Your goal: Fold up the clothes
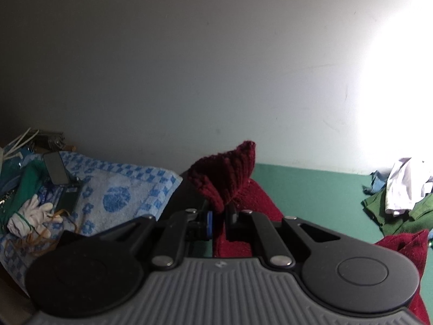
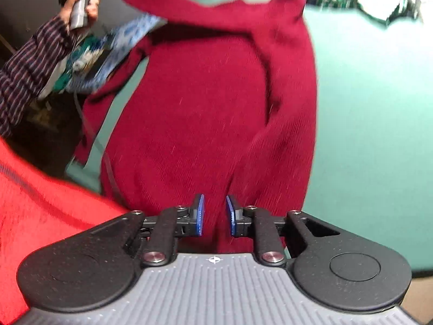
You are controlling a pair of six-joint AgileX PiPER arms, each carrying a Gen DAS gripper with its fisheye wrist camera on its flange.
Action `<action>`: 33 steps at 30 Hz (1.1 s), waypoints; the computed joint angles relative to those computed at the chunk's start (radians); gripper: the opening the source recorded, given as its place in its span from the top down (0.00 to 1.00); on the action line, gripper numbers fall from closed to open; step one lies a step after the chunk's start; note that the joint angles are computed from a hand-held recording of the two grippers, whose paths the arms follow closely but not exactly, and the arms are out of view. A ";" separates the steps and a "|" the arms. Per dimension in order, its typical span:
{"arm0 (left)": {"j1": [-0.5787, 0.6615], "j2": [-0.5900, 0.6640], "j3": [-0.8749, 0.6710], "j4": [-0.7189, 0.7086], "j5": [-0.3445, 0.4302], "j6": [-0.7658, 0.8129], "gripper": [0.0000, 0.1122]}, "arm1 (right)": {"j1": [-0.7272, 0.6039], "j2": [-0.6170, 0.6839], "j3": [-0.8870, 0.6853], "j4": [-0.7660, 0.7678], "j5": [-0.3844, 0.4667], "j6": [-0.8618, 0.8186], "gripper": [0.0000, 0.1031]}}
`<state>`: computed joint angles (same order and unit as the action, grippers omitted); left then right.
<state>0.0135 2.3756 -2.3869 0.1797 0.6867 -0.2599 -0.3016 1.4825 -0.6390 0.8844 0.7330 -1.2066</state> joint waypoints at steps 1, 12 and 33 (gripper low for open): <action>-0.003 0.000 -0.010 0.001 0.003 0.001 0.96 | 0.023 0.000 0.007 0.036 -0.046 -0.029 0.80; -0.028 0.018 -0.105 0.015 0.044 0.022 0.96 | 0.302 0.214 -0.080 -0.027 -0.490 0.144 0.83; -0.043 -0.050 -0.027 0.001 -0.005 0.016 0.96 | 0.223 0.357 -0.271 0.393 -0.346 -0.269 0.76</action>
<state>-0.0292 2.3252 -2.4143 0.1811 0.6821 -0.2441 -0.0790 1.8396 -0.9100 1.2775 0.3872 -1.4758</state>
